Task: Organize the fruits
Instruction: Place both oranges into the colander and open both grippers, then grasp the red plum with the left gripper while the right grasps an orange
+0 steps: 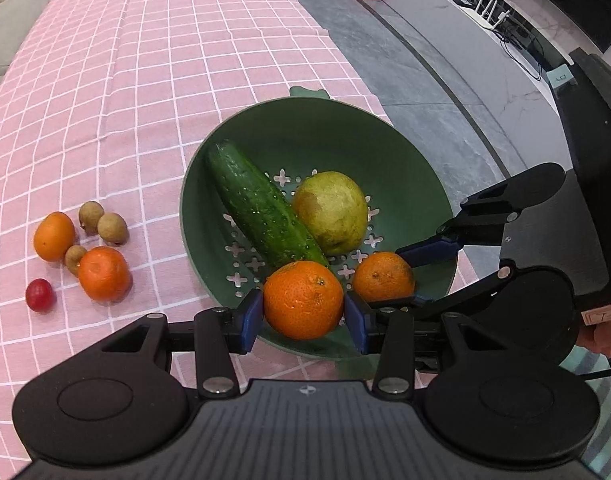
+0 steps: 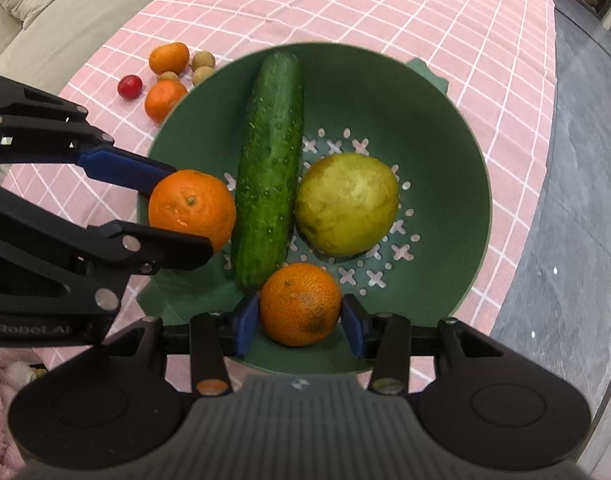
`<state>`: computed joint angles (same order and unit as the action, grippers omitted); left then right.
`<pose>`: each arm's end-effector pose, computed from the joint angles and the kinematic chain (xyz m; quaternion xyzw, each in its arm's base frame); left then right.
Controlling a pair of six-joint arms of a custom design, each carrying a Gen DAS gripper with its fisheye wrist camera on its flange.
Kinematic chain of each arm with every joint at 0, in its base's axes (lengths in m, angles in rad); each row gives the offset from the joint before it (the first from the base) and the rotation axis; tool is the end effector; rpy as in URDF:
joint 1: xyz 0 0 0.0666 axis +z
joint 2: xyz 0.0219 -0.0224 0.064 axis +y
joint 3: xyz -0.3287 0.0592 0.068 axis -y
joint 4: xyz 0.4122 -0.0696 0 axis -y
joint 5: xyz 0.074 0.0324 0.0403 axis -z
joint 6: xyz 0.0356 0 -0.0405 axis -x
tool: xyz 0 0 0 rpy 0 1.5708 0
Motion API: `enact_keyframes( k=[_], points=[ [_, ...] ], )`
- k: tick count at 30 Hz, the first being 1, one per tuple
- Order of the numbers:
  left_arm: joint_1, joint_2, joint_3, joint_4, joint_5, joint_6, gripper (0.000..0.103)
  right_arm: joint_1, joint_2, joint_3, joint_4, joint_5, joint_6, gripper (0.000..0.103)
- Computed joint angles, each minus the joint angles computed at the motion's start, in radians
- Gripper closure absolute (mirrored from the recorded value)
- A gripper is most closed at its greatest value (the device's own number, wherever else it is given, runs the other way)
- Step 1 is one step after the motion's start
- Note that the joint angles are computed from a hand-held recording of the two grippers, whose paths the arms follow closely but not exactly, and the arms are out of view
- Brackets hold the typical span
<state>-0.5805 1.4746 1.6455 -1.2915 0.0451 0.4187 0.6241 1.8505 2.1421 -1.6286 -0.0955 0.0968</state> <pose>0.4268 -0.2823 0.4357 0.0838 0.9709 -0.1262 0.1853 0.4835 0.3519 0.4397 -0.3551 0.9263 0.0761 0.1001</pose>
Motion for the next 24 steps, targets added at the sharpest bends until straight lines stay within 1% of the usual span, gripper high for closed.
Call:
enact_keyframes(
  k=[4, 7, 10, 13, 15, 17, 18, 23, 24],
  points=[
    [0.004, -0.003, -0.011, 0.017, 0.007, 0.009, 0.053, -0.004, -0.003, -0.011, 0.009, -0.006, -0.002, 0.060],
    [0.003, -0.011, -0.025, 0.032, 0.011, 0.015, 0.052, -0.001, 0.004, -0.001, 0.001, 0.006, 0.012, 0.060],
    [-0.001, -0.014, -0.029, 0.034, 0.007, 0.012, 0.047, 0.006, 0.005, 0.010, -0.009, 0.020, 0.031, 0.060],
    [-0.006, -0.019, -0.032, 0.038, 0.002, 0.009, 0.047, 0.012, 0.002, 0.013, -0.015, 0.031, 0.041, 0.060],
    [-0.007, -0.026, -0.036, 0.042, 0.001, 0.014, 0.044, 0.015, -0.003, 0.012, -0.014, 0.040, 0.041, 0.059],
    [-0.007, -0.039, -0.045, 0.052, -0.003, 0.022, 0.040, 0.018, -0.010, 0.009, -0.010, 0.048, 0.035, 0.056],
    [-0.007, -0.045, -0.049, 0.055, -0.002, 0.025, 0.039, 0.020, -0.015, 0.007, -0.007, 0.055, 0.032, 0.051],
    [-0.010, -0.076, -0.051, 0.053, -0.026, 0.029, 0.038, 0.037, -0.045, -0.003, 0.021, 0.113, 0.020, 0.046],
    [-0.010, -0.086, -0.054, 0.053, -0.033, 0.030, 0.038, 0.040, -0.056, -0.010, 0.032, 0.126, 0.015, 0.044]
  ],
)
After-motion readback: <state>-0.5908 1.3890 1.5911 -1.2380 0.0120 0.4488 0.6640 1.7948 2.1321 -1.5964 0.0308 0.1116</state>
